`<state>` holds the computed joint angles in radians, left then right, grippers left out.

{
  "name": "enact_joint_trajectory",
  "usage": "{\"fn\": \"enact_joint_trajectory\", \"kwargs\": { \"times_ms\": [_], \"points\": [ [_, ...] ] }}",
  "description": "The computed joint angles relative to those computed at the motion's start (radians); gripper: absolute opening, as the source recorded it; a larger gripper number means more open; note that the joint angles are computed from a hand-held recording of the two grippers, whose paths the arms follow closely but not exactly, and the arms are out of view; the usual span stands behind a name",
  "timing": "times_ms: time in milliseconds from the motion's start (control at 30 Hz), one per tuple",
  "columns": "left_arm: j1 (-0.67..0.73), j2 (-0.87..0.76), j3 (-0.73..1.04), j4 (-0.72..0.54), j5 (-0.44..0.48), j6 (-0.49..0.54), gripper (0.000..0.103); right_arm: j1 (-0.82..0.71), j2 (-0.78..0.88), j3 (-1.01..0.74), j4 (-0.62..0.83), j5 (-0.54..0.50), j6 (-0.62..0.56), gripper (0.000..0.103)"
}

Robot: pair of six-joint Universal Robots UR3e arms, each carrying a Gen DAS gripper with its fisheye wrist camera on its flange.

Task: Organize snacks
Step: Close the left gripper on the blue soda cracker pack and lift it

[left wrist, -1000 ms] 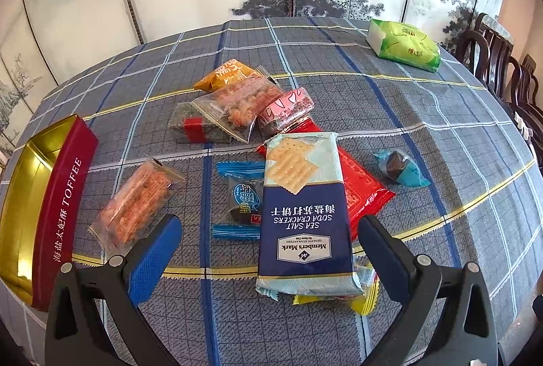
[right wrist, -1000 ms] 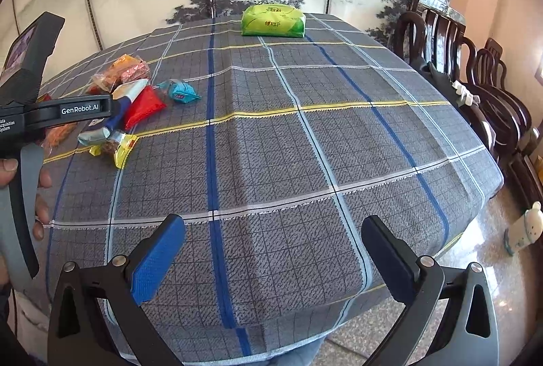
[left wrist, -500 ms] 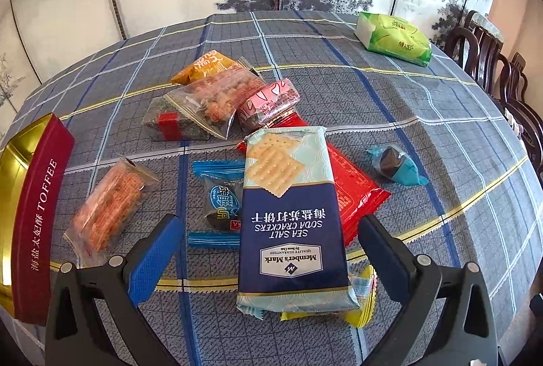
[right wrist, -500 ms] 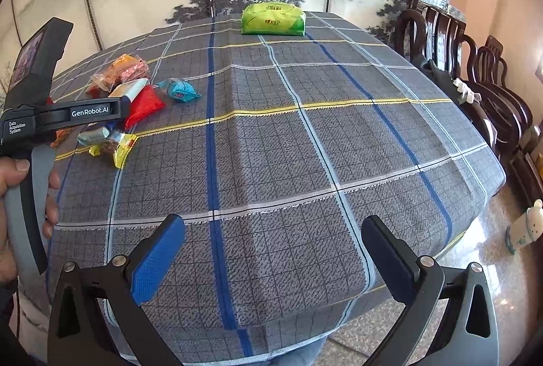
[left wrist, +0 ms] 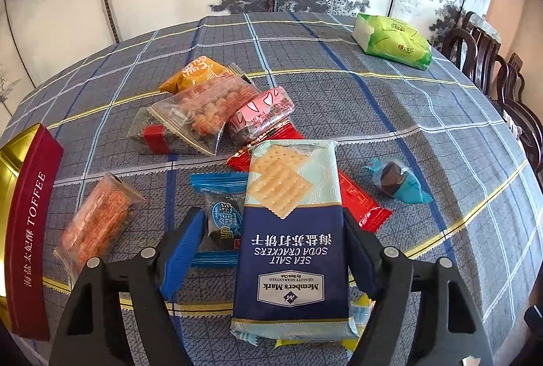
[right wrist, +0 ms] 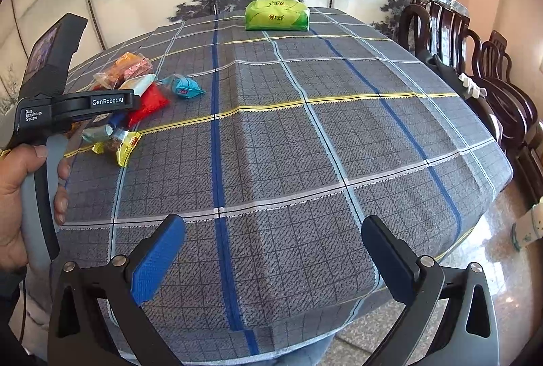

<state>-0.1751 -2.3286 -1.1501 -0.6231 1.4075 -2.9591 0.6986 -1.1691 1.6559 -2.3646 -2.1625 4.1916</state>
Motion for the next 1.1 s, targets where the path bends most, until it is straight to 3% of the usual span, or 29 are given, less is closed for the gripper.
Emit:
{"fn": "enact_joint_trajectory", "kwargs": {
  "times_ms": [133,200,233,267,333,433,467,633,733,767,800,833,900,1000,1100],
  "points": [
    [0.003,0.008,-0.011,0.007,-0.011,0.019,0.071,0.005,0.006,-0.010,-0.003,0.005,-0.003,0.103],
    [0.010,0.034,-0.053,0.048,-0.025,0.021,0.065,0.010,0.011,-0.024,0.008,-0.001,-0.004,0.103],
    [0.012,0.055,-0.082,0.080,-0.031,0.027,0.046,0.012,0.013,-0.032,0.014,-0.005,-0.006,0.103],
    [0.014,0.076,-0.107,0.104,-0.040,0.039,0.017,0.015,0.014,-0.039,0.019,-0.009,-0.005,0.103],
    [0.007,0.107,-0.121,0.123,-0.012,0.046,0.013,0.017,0.016,-0.048,0.024,-0.012,-0.006,0.103],
    [0.046,0.125,-0.105,0.075,-0.067,0.020,0.011,0.019,0.025,-0.063,0.034,-0.015,-0.007,0.103],
    [0.055,0.123,-0.102,0.078,-0.073,0.021,0.003,0.018,0.032,-0.074,0.042,-0.015,-0.006,0.103],
    [0.116,0.084,-0.052,-0.011,-0.114,0.038,0.000,0.024,0.058,-0.108,0.056,-0.009,-0.017,0.103],
    [0.137,0.101,-0.110,0.072,-0.117,0.054,0.000,0.028,0.062,-0.111,0.045,-0.007,-0.025,0.103],
    [0.131,0.108,-0.140,0.133,-0.095,0.061,0.008,0.029,0.063,-0.111,0.042,-0.006,-0.027,0.103],
    [0.122,0.106,-0.141,0.145,-0.079,0.068,0.028,0.030,0.065,-0.114,0.044,-0.006,-0.027,0.103],
    [0.114,0.093,-0.108,0.097,-0.078,0.077,0.095,0.029,0.066,-0.114,0.043,-0.005,-0.029,0.103],
    [0.108,0.050,-0.051,0.050,-0.110,0.069,0.103,0.025,0.067,-0.109,0.028,0.006,-0.035,0.103],
    [0.077,-0.024,0.015,0.084,-0.080,0.042,0.102,0.025,0.065,-0.102,0.015,0.010,-0.040,0.103],
    [0.061,-0.124,0.182,-0.052,-0.093,0.040,0.102,0.022,0.055,-0.087,0.010,0.012,-0.040,0.103]
  ]
}}
